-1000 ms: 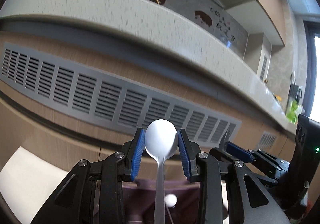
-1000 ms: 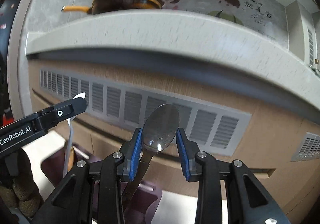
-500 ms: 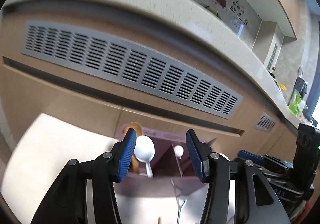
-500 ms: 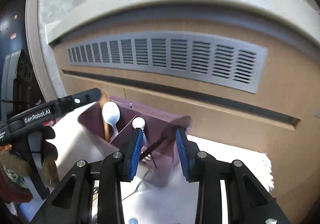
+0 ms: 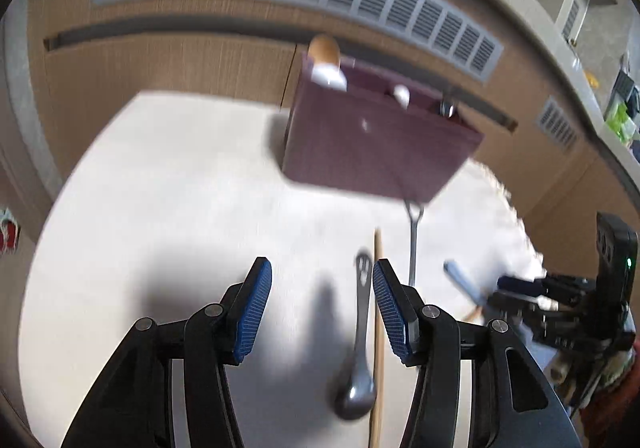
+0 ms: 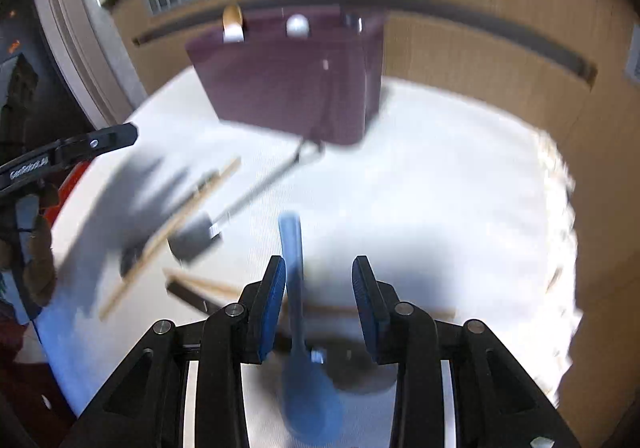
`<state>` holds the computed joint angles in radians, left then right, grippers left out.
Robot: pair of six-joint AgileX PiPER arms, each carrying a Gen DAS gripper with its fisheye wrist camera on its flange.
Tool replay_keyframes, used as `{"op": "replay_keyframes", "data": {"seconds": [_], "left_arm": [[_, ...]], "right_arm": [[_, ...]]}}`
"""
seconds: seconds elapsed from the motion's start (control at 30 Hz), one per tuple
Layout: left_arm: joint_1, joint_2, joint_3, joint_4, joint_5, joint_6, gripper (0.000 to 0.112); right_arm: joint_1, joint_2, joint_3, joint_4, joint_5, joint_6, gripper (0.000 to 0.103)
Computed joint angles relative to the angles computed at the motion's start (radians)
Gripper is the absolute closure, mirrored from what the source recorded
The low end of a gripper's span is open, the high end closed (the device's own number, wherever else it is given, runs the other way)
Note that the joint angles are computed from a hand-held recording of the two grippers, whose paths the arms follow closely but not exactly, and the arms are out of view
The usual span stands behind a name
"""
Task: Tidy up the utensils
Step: 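Grasp the blue spatula with the right tool while the left tool approaches the black spoon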
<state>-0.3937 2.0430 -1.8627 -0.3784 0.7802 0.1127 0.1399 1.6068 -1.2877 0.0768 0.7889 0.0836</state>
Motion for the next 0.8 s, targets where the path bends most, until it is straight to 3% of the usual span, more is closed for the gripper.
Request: {"op": "replay_keyframes", "data": {"seconds": [0.1,0.23,0.33,0.47,0.67,0.8], "left_arm": [[-0.001,-0.015,0.028,0.002,0.020,-0.005,0.059],[-0.008,-0.016,0.026,0.017,0.036,-0.020,0.059],[-0.018,-0.003,-0.009,0.029,0.056,-0.037,0.059],[-0.028,-0.002,-0.025,0.030,0.068,-0.029,0.059],[-0.027,-0.010,-0.018,0.033,0.073,-0.018,0.059],[-0.035,-0.020,-0.004,0.050,0.072,-0.007,0.059]], "right_arm": [[-0.030,-0.033,0.055,0.042,-0.026,0.007,0.071],[-0.054,-0.057,0.065,0.126,0.016,-0.013,0.069],[-0.028,-0.062,0.076,0.205,0.042,-0.048,0.069],[0.039,-0.083,0.080,0.189,0.057,-0.039,0.069],[0.171,-0.047,0.006,-0.153,0.032,0.205,0.071],[0.163,0.044,-0.070,-0.183,0.041,0.222,0.071]]}}
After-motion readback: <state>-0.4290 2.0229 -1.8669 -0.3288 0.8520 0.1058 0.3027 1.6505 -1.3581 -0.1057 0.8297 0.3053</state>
